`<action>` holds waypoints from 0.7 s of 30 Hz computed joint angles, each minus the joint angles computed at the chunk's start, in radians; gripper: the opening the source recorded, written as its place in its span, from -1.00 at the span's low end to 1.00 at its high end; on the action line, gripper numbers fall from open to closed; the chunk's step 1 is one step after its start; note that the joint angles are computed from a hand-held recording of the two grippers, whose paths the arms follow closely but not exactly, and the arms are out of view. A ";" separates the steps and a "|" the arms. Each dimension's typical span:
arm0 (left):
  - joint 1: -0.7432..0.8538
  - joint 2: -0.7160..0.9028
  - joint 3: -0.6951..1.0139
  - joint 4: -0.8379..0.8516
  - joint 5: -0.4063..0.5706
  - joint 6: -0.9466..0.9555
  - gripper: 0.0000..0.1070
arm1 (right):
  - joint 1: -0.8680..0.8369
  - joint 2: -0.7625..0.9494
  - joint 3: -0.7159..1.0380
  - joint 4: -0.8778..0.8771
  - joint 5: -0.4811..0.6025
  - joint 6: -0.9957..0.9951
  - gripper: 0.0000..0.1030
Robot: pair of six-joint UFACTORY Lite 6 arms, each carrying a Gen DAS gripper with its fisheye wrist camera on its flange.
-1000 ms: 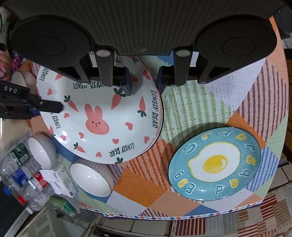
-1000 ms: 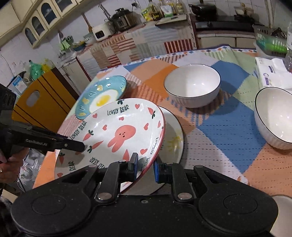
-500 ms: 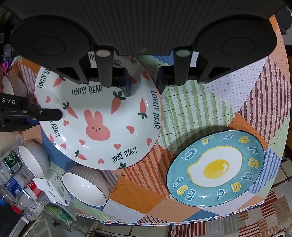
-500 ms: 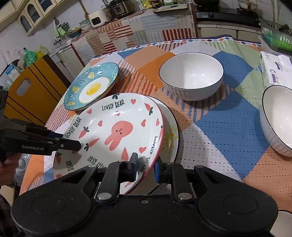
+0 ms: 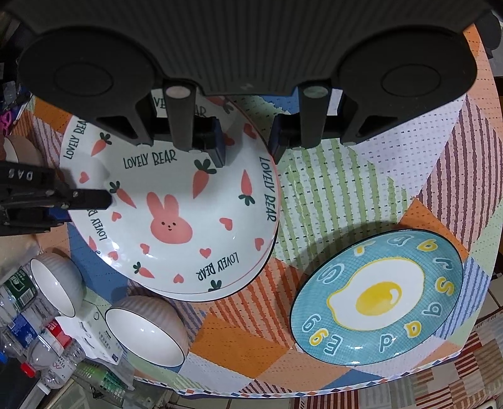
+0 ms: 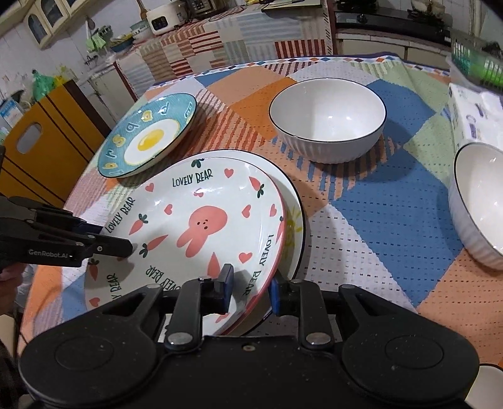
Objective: Organize plates and bowls
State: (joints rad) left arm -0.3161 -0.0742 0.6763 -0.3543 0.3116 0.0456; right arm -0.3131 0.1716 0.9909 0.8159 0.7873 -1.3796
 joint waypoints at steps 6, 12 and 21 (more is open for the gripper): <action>0.042 -0.008 0.002 -0.117 0.035 0.140 -0.50 | 0.171 -0.124 -0.058 -0.255 -0.178 0.297 -0.25; 0.068 -0.023 -0.009 -0.216 0.056 0.223 -0.54 | 0.299 -0.184 -0.157 -0.524 -0.407 0.499 -0.31; 0.125 -0.159 0.003 -0.010 0.142 0.048 -0.54 | 0.243 -0.298 -0.172 -0.297 -0.322 0.302 -0.36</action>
